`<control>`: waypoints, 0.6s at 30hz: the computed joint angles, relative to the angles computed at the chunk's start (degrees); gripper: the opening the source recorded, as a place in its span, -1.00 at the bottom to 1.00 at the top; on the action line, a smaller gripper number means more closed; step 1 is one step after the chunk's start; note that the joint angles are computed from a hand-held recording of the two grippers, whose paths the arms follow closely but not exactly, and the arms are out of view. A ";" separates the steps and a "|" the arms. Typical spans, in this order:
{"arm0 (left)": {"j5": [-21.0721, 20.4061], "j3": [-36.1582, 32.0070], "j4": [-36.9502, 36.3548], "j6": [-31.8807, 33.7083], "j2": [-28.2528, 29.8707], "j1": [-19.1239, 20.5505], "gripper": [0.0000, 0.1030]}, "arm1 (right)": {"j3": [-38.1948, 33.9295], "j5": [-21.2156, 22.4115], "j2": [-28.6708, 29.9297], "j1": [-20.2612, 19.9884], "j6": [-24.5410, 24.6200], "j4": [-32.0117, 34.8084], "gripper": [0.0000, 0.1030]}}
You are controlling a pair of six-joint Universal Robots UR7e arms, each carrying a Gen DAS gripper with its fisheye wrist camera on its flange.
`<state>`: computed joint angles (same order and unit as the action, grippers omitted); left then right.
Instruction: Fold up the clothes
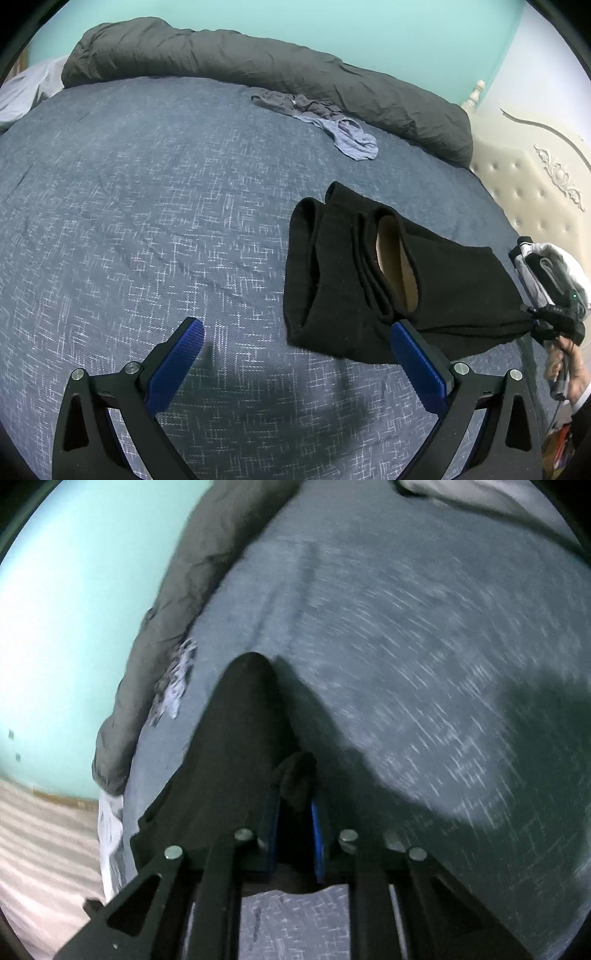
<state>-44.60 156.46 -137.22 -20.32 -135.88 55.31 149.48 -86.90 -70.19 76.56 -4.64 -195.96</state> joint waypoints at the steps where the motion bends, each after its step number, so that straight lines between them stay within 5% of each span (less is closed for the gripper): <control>1: 0.00 -0.01 0.30 -0.10 -0.22 -0.19 0.99 | 0.75 2.16 1.15 -2.02 1.10 -2.25 -0.74; 8: 0.17 -0.04 0.93 -0.28 -1.07 -0.73 0.99 | 1.52 -2.48 3.83 0.79 -0.07 -14.13 -0.42; 13: -0.13 -0.01 0.31 0.00 -0.56 -0.35 0.99 | -4.24 -6.55 3.98 5.09 -4.77 -2.69 -0.34; 16: -0.03 0.01 0.43 -0.09 -0.73 -0.57 0.99 | -5.09 -8.18 5.31 5.80 -7.67 -1.28 -0.35; 18: -0.14 0.01 0.50 -0.04 -0.72 -0.47 0.99 | -4.63 -7.25 6.09 4.76 -8.05 -3.55 -0.59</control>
